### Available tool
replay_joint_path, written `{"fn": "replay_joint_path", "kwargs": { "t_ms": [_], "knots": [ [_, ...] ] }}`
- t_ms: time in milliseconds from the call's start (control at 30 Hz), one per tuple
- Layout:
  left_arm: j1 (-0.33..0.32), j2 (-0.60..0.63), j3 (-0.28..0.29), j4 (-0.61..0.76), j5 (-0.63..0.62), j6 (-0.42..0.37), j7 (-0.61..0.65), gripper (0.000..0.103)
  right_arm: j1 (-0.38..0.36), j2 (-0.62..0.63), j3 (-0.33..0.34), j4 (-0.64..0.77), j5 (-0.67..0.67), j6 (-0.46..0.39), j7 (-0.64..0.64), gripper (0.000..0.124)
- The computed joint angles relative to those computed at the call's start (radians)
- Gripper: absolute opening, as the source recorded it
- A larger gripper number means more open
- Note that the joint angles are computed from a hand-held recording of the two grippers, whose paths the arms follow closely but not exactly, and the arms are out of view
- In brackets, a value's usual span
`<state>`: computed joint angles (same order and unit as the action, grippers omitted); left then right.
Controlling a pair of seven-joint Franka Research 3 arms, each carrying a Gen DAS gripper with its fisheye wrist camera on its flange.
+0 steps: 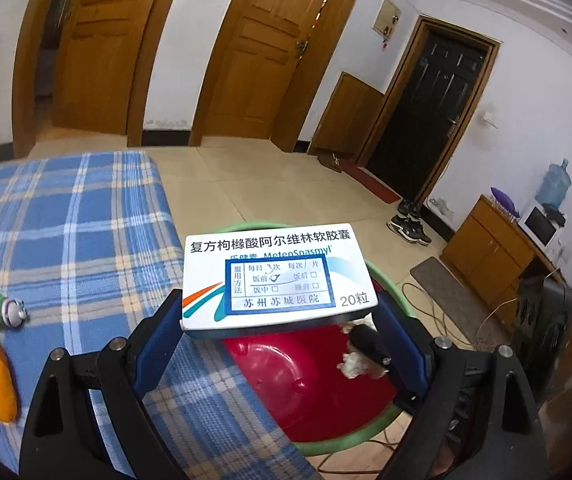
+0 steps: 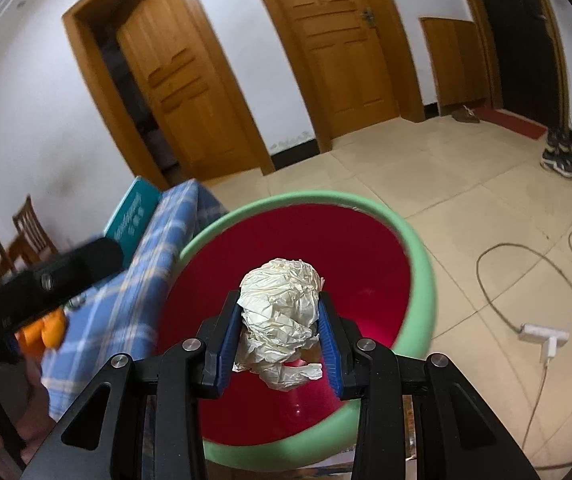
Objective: Collect trash
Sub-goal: 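Carry both items over the red basin and open both tools to drop them, then move both open tools back from the basin toward the table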
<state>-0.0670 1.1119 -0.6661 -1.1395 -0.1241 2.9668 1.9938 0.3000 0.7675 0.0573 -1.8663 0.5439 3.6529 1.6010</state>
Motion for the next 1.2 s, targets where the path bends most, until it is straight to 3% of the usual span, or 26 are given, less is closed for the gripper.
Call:
{"fn": "replay_joint_path", "kwargs": {
  "t_ms": [133, 333, 400, 467, 733, 967, 1200],
  "knots": [
    [-0.014, 0.002, 0.020, 0.023, -0.011, -0.032, -0.028, 0.091, 0.048, 0.012, -0.043, 0.028, 0.045, -0.029, -0.035, 0.040],
    [-0.013, 0.000, 0.014, 0.012, -0.016, -0.011, -0.013, 0.091, 0.039, 0.015, -0.031, 0.028, 0.041, -0.016, -0.048, 0.041],
    [-0.011, -0.003, 0.012, 0.001, -0.011, 0.004, -0.009, 0.091, 0.076, 0.019, -0.062, 0.039, 0.086, -0.030, -0.076, 0.064],
    [-0.006, 0.000, 0.002, -0.002, -0.003, 0.011, -0.001, 0.091, 0.095, 0.023, -0.077, 0.044, 0.112, -0.021, -0.097, 0.080],
    [-0.019, 0.012, 0.011, 0.021, 0.019, -0.002, -0.013, 0.092, 0.094, 0.014, -0.065, 0.026, 0.176, 0.054, -0.147, 0.081],
    [-0.027, 0.020, 0.020, 0.046, -0.001, -0.037, -0.006, 0.097, 0.051, 0.002, -0.030, 0.015, 0.191, 0.049, -0.123, 0.081],
    [-0.042, 0.012, 0.044, 0.047, -0.017, -0.042, 0.004, 0.097, 0.086, 0.002, -0.057, 0.031, 0.240, 0.022, -0.164, 0.081]
  ]
}}
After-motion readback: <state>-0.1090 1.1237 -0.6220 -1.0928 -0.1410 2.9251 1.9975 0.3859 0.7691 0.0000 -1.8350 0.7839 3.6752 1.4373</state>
